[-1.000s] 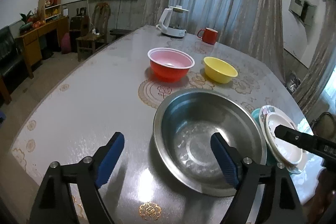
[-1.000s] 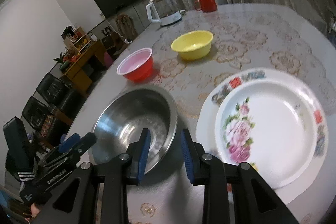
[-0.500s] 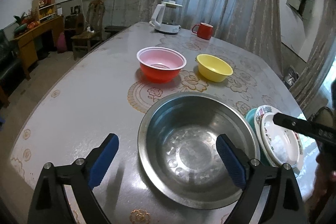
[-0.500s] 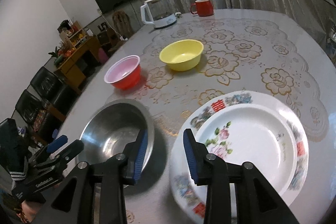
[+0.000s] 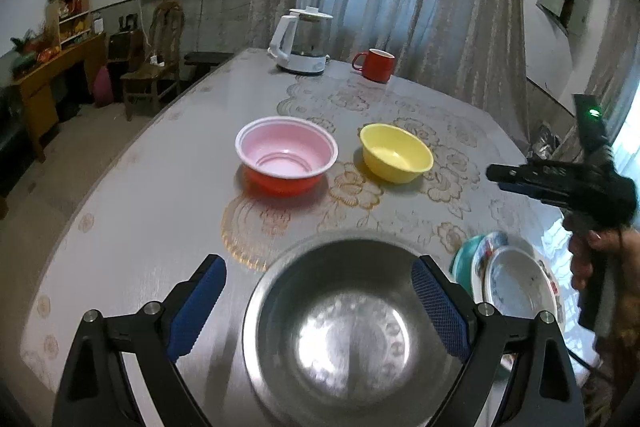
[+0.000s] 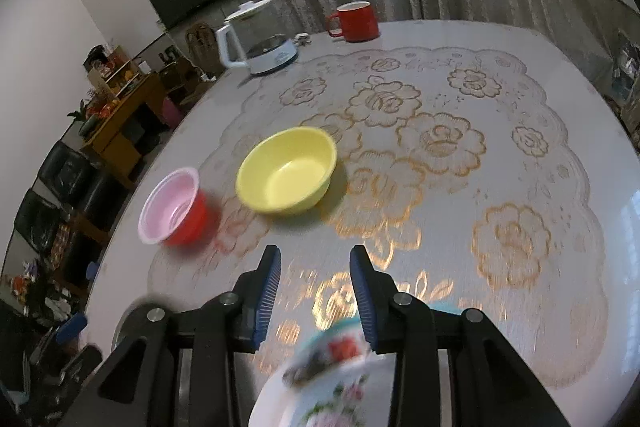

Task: Organize plates and bowls
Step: 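Move the left gripper to the rim of the yellow bowl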

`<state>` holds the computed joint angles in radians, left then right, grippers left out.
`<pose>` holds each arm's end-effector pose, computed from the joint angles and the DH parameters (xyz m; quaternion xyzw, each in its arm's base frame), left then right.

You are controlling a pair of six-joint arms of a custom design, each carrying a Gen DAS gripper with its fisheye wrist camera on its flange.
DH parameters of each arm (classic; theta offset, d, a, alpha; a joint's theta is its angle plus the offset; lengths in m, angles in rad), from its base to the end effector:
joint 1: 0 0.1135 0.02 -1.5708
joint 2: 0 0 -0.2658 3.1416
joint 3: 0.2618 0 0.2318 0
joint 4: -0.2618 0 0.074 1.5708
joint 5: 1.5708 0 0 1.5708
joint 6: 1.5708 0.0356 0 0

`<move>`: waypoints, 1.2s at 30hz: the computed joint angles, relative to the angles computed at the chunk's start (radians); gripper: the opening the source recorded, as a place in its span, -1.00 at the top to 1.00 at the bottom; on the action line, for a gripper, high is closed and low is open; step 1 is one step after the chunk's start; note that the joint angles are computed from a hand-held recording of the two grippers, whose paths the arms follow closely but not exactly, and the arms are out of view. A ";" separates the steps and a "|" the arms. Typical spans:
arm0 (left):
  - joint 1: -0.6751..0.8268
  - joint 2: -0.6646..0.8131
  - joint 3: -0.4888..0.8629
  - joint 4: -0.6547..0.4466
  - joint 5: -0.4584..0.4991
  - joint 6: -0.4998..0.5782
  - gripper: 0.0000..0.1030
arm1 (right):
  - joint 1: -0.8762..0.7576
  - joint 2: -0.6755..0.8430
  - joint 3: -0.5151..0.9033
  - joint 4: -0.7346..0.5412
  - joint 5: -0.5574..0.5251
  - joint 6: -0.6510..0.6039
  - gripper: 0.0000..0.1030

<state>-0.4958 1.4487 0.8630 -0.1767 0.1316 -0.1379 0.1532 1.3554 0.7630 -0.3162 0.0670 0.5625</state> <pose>0.2497 -0.1404 0.2281 0.1888 0.8982 -0.1797 0.3541 0.2472 0.0358 0.2115 0.2027 0.9232 0.0841 0.3154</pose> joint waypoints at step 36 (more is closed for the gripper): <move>-0.196 0.732 0.937 -0.296 -0.110 0.057 -0.79 | -0.255 0.549 0.236 0.180 -0.312 -0.003 0.72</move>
<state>-0.6913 2.1811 1.7998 -0.4728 0.0216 -0.0812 -0.1018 1.9040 0.9986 -0.1366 -0.2450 0.5591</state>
